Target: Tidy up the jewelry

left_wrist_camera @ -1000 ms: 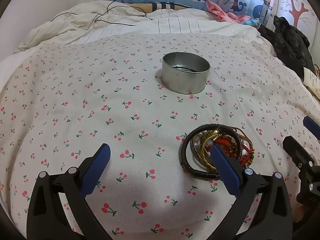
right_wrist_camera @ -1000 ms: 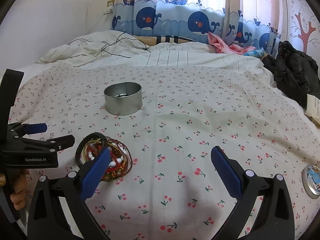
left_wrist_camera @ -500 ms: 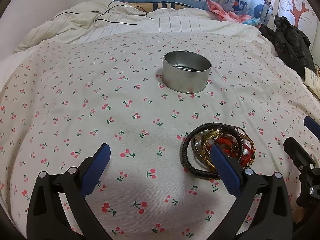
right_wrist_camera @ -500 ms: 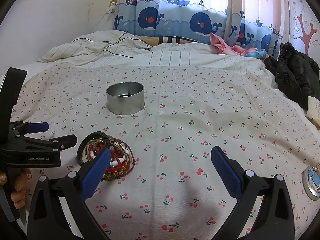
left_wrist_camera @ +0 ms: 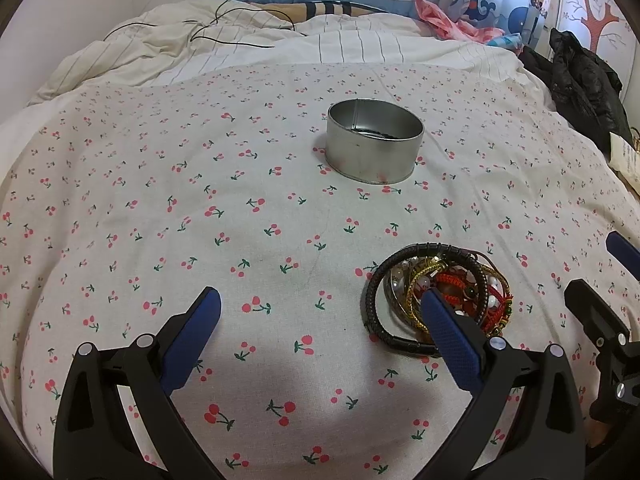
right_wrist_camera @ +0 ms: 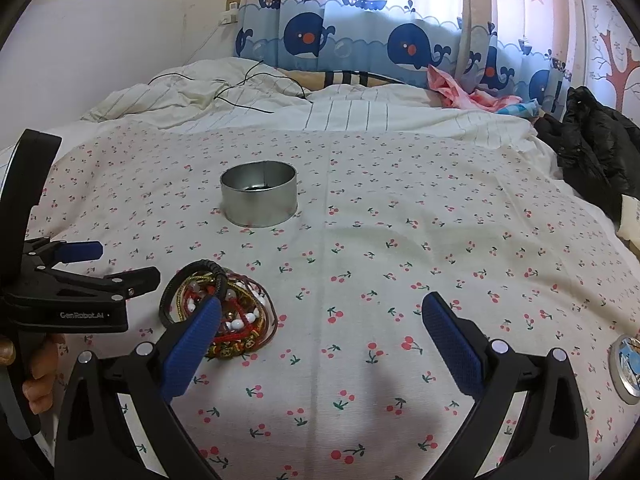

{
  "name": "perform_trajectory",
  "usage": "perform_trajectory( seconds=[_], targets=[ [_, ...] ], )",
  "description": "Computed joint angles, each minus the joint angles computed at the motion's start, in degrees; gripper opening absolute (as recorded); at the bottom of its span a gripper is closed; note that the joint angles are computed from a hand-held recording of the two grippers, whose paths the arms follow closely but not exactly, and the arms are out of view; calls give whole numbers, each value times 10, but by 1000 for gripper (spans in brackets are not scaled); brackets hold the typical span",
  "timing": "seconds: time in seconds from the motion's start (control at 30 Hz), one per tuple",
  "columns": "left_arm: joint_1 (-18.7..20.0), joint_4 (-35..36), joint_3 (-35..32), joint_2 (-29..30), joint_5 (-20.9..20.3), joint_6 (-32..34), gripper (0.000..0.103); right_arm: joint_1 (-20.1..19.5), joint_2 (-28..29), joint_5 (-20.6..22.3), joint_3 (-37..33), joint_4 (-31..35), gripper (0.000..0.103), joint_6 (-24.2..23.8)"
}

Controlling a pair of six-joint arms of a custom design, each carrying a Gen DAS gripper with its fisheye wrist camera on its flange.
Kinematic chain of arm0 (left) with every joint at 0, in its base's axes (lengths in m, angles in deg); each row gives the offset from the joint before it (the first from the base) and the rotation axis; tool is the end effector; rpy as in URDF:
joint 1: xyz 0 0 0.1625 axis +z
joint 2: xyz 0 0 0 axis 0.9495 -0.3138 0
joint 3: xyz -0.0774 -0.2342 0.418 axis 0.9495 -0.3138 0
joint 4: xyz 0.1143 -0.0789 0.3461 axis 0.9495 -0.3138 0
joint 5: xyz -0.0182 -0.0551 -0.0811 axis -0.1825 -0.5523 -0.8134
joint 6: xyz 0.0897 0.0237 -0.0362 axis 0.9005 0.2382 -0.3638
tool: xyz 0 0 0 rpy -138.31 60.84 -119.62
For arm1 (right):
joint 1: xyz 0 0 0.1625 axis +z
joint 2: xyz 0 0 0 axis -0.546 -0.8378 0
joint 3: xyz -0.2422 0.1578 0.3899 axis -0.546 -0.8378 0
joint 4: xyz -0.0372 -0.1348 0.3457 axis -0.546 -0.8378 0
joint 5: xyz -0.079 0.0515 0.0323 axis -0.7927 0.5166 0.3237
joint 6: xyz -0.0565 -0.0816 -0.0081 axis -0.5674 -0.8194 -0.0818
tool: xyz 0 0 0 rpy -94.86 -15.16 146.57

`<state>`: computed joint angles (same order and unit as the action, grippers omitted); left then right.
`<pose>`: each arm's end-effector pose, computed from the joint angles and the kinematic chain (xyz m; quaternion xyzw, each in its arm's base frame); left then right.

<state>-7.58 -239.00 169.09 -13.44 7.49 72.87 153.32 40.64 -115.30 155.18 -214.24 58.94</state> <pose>0.0386 -0.4211 0.2980 0.0075 0.8525 -0.3477 0.3902 0.3494 -0.4345 -0.0821 0.3671 -0.8419 0.3149 0.2394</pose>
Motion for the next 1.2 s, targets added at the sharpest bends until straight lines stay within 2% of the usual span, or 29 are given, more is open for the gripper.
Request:
perform_trajectory(
  seconds=[0.13, 0.2, 0.27, 0.47, 0.6, 0.7, 0.83, 0.93, 1.07, 1.2],
  targets=[
    [1, 3, -4, -5, -9, 4, 97, 0, -1, 7, 2, 0, 96, -5],
    [9, 33, -19, -13, -29, 11, 97, -2, -4, 10, 3, 3, 96, 0],
    [17, 52, -33, -22, -54, 31, 97, -3, -6, 8, 3, 11, 96, 5],
    [23, 70, -58, -22, -75, 111, 97, -7, -11, -5, 0, 35, 96, 16],
    [35, 82, -67, -22, -99, 120, 97, -7, -13, -3, 3, 39, 96, 17],
    [36, 60, -63, -12, -88, 134, 96, -8, -16, 4, 6, 41, 96, 18],
    [36, 42, -61, 6, -31, 118, 96, -9, -19, 10, 10, 41, 96, 20],
    [47, 67, -70, -2, -51, 99, 96, -10, -21, 17, 13, 45, 96, 24],
    [46, 56, -66, 11, -52, 116, 96, -10, -23, 21, 15, 48, 96, 26],
    [52, 58, -72, 32, -33, 113, 81, -12, -26, 29, 17, 55, 96, 33]
  ],
)
